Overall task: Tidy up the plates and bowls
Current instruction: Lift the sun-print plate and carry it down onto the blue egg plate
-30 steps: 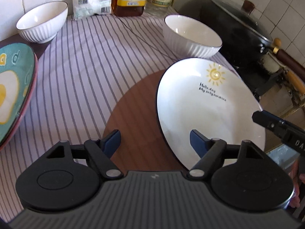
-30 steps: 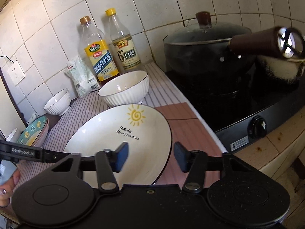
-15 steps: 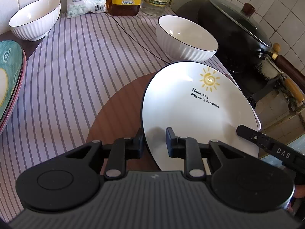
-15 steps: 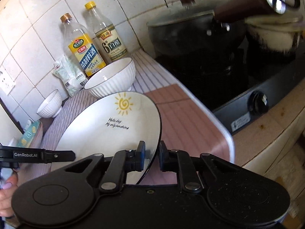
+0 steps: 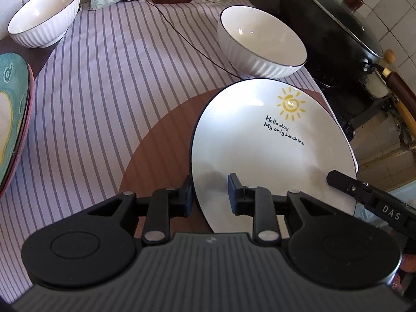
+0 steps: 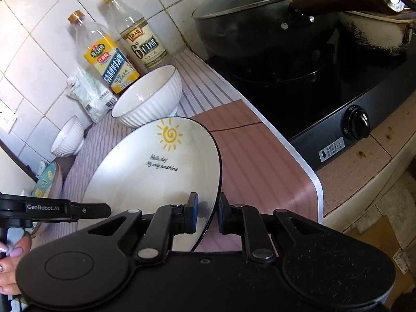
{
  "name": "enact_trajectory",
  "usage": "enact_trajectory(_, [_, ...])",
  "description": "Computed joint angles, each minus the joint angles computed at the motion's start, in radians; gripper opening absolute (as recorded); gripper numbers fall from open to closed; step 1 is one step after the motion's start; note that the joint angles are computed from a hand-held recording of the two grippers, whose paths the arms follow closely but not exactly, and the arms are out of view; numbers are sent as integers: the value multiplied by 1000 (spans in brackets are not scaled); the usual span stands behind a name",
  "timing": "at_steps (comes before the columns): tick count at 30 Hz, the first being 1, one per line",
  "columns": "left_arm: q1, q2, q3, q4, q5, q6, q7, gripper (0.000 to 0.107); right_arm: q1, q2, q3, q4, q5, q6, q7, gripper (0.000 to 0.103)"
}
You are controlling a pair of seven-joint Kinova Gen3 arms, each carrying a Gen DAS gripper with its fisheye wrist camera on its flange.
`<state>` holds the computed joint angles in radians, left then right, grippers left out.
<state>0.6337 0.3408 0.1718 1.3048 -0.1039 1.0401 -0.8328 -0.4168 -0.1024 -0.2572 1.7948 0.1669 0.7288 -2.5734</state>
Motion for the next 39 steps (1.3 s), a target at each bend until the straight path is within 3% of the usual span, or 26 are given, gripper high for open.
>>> enact_trajectory(8, [-4,-26,5,-2,3,23,-6,25,-1,-14,10,-30,-53,31,88,19])
enact_trajectory(11, [-8,-39,9,-9,8,49,-11,25,4,-29,4,-20,-59,14,77,19])
enact_trajectory(22, [-23,-136,22,-25,-12,149,-10,25,-20,-32,-40,-125,-45,103,48,19])
enact_trajectory(32, [-113,-299,39,62,-25,136,35,23,-95,29,-79,-288,26,175,47,20])
enact_trajectory(39, [-227,-414,39,119,7,137,-33,23,-193,120,-60,-420,60,200,86,21])
